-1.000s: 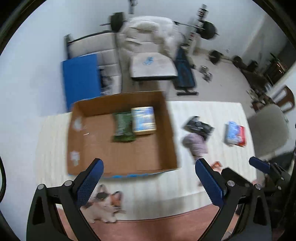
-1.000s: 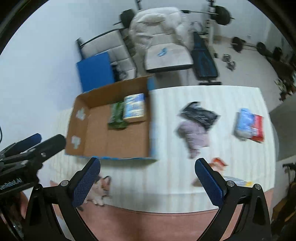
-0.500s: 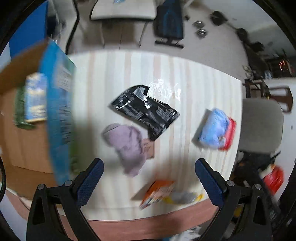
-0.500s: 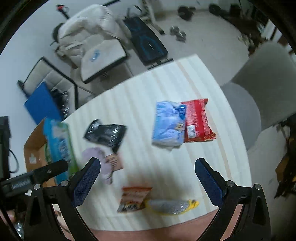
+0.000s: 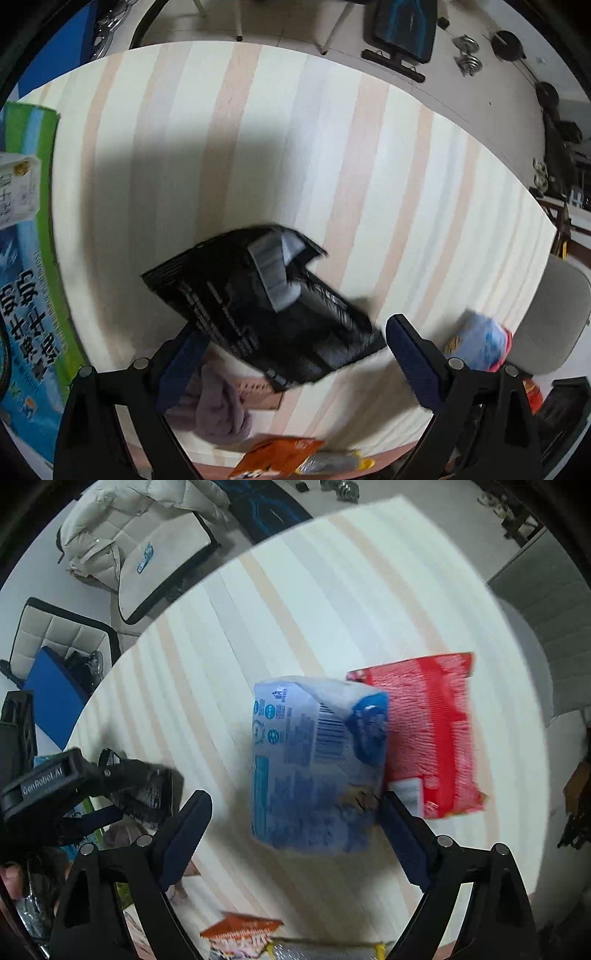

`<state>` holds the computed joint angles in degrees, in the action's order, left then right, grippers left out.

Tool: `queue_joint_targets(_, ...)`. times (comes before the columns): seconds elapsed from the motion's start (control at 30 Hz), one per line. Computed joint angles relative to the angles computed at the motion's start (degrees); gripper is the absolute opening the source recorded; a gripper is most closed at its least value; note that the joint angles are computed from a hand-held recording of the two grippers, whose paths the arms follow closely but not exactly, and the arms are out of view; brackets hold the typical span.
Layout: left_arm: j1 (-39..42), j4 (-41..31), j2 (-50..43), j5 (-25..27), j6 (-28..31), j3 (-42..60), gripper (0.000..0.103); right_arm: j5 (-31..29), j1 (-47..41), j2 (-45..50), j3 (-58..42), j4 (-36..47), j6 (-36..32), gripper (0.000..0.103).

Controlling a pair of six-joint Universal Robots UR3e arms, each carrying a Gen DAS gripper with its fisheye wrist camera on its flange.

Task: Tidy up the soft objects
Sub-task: 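Grasp the black snack bag with the left tool while the right tool grasps the blue-white wipes pack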

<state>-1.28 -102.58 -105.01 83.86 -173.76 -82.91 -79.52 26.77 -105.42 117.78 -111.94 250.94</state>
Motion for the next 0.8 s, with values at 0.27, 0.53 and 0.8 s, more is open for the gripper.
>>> queue_joint_targets(0.27, -11.1, 8.5, 1.2, 7.7, 4.6, -2.3, 0.083, -0.2, 0.9, 4.3, 1.0, -2.8, -2.5, 0.079)
queue_joint_targets(0.53, -15.4, 10.9, 6.4, 8.6, 7.6, -6.8, 0.056, -1.7, 1.9, 5.2, -0.5, -0.7, -3.0, 0.069)
queue_joint_targets(0.8, -13.8, 12.2, 12.7, 8.9, 10.6, -11.6, 0.042, -2.9, 3.6, 4.5, -2.8, 2.3, -2.0, 0.046)
